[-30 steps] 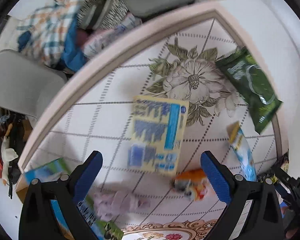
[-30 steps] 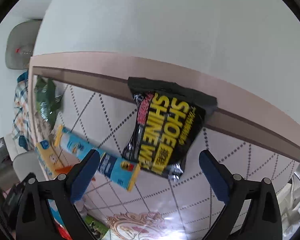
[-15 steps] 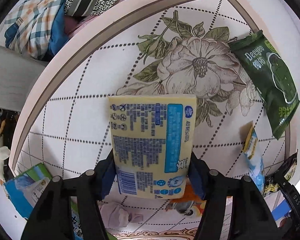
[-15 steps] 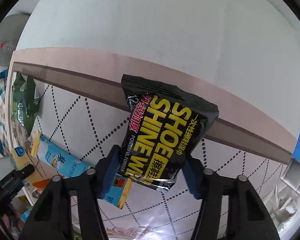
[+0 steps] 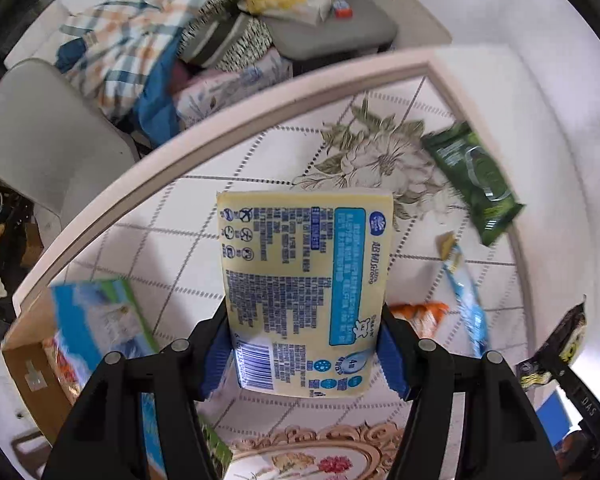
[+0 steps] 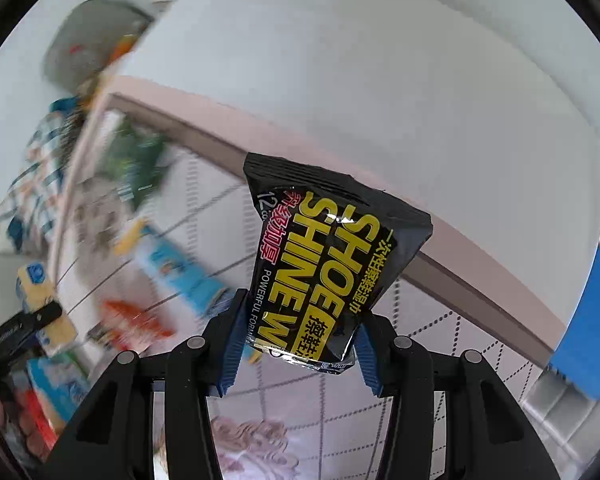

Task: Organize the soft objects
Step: 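Carry both packs into the box and open both tools to release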

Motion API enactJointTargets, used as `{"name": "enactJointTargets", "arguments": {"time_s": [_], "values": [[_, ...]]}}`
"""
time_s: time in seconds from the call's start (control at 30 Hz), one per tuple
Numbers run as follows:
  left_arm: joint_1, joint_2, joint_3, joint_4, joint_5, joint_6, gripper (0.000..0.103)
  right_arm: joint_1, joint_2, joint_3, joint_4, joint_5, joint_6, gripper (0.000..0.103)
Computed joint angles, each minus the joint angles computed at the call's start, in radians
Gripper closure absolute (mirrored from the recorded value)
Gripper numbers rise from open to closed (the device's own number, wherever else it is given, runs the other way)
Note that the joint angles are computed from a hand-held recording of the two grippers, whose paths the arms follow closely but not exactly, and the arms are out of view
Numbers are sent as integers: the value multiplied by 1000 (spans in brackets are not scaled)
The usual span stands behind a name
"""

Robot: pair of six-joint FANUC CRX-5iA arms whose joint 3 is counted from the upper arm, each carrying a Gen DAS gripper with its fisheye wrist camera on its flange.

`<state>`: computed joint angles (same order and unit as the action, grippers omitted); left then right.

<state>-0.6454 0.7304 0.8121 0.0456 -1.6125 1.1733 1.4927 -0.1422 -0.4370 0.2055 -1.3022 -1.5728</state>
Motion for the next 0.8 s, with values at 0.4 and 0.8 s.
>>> {"name": "enactJointTargets", "arguments": {"time_s": [0.4, 0.8], "values": [[287, -371, -400, 208, 122, -102, 42, -207, 259, 459, 166, -26, 722, 52], [543, -312, -316, 126, 112, -100, 42, -426, 824, 1322, 2, -179, 1463, 52]]}}
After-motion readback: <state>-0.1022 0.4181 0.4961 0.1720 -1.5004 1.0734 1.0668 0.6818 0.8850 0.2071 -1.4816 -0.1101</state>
